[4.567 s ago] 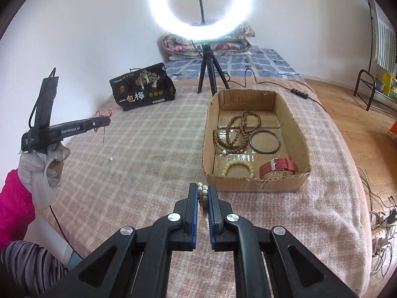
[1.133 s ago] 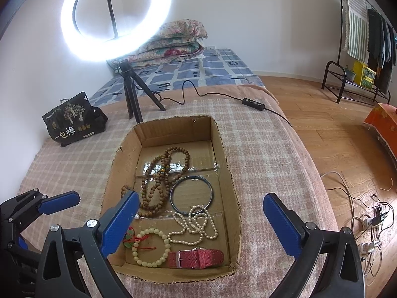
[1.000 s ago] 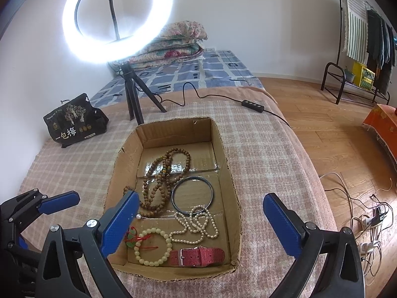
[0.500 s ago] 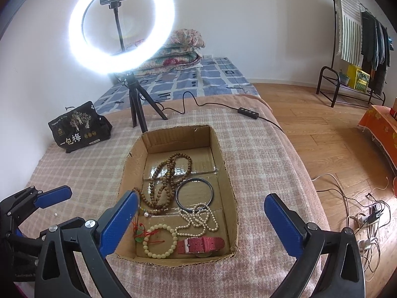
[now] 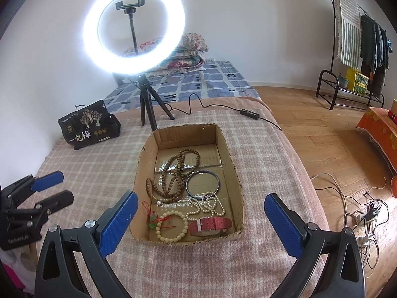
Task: Organize jewelry
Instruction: 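Withdraw both tools from the box, moving left tool toward the loose pearl, then close left gripper on the loose white pearl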
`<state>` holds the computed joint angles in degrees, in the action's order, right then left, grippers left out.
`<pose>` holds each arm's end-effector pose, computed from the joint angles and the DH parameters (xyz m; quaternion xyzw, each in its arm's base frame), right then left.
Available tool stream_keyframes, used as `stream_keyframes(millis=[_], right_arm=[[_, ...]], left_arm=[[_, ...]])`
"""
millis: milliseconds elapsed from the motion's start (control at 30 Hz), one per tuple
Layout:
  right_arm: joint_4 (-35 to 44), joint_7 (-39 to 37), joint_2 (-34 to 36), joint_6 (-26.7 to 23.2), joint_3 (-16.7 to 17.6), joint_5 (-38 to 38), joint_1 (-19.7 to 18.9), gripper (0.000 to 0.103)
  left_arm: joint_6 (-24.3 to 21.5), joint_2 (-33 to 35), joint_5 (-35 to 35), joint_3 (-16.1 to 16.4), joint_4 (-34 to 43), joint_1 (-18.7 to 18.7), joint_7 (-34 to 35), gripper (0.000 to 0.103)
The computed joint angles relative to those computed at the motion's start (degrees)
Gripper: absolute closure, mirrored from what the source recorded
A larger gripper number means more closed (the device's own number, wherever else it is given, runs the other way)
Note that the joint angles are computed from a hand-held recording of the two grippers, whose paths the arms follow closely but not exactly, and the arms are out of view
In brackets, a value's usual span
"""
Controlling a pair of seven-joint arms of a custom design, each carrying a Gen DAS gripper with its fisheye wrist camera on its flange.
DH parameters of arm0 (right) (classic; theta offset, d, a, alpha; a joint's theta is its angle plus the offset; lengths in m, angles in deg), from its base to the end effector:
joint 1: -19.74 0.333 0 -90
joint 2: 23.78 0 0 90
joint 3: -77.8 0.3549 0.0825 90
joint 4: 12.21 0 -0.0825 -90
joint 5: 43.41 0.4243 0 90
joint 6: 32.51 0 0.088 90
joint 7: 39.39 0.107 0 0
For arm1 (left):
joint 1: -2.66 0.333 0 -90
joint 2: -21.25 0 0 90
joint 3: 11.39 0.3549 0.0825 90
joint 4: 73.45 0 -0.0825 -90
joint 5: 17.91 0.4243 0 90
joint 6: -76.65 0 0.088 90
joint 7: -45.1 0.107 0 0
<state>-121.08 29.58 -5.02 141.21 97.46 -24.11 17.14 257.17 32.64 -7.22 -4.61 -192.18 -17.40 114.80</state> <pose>0.6947 0.1616 0.4440 -0.7298 0.5489 -0.1947 0.3581 0.6433 -0.1733 0.4532 -0.6141 0.6641 -0.3501 0.2434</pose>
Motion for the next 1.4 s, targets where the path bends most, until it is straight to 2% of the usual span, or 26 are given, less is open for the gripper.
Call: stream_keyframes(millis=[167,300,400,467,600,700,800,900,967,1033,1067,1133,1200,1233,1400], right_arm=[[-3.6,0.2,-2.3,1.1,-0.3,0.1,0.6,0.000],[-6.4,1.7,-4.0,2.2,-2.3,-2.1,2.9,0.000],[-8.2,2.8,-5.0,2.9,-3.0,-3.7,3.9,0.000],[-9.3,3.7,-5.6,3.4,-3.5,-4.9,4.7,0.000],[-11.3,6.1,-6.8,3.9,-5.4,-8.5,6.8,0.000],[-12.5,9.5,-7.3,4.3,-7.9,-12.3,9.4,0.000],[-13.6,12.9,-7.6,4.9,-9.8,-15.8,11.2,0.000],[-14.4,13.4,-7.6,5.1,-7.9,-15.9,9.6,0.000],[-15.0,14.9,-7.5,5.3,-8.6,-17.2,10.3,0.000],[-15.7,17.7,-7.4,5.6,-10.9,-19.9,12.3,0.000],[-15.9,18.6,-7.2,5.6,-11.4,-20.9,12.7,0.000],[-16.2,20.6,-7.0,5.1,-12.4,-23.0,13.6,0.000],[-16.3,22.4,-6.7,4.5,-13.5,-25.1,14.5,0.000],[-16.3,23.2,-6.7,4.1,-14.0,-26.1,14.8,0.000],[-16.5,24.8,-6.6,3.7,-13.6,-27.9,14.1,0.000]], left_arm=[[0.8,-2.2,6.9,8.0,-3.6,-5.1,-7.3,0.039],[0.6,-3.6,14.7,12.5,-5.7,-6.9,-15.1,0.039],[0.1,-4.6,24.1,17.6,-7.0,-9.3,-23.8,0.039],[-0.5,-5.1,28.7,19.1,-7.6,-9.4,-27.8,0.039],[-0.8,-6.2,35.5,20.0,-9.5,-7.5,-34.1,0.039],[-0.1,-6.7,39.9,20.4,-10.9,-5.6,-38.8,0.039],[0.3,-6.7,42.1,19.8,-12.3,-2.9,-40.8,0.039],[0.2,-6.5,37.0,16.4,-14.1,1.7,-35.8,0.039],[1.0,-6.1,32.9,13.1,-15.2,5.3,-31.7,0.039],[1.6,-5.6,29.2,9.0,-15.9,9.3,-27.4,0.051],[1.4,-5.3,26.6,6.2,-16.1,11.8,-24.4,0.052],[1.2,-4.4,23.8,4.0,-16.0,13.4,-21.2,0.055],[0.6,-3.4,15.2,-2.2,-15.9,18.2,-13.2,0.068],[0.2,-3.0,12.8,-3.8,-15.6,19.3,-11.0,0.069],[-0.1,-0.6,5.9,-5.3,-13.7,19.5,-5.6,0.070]])
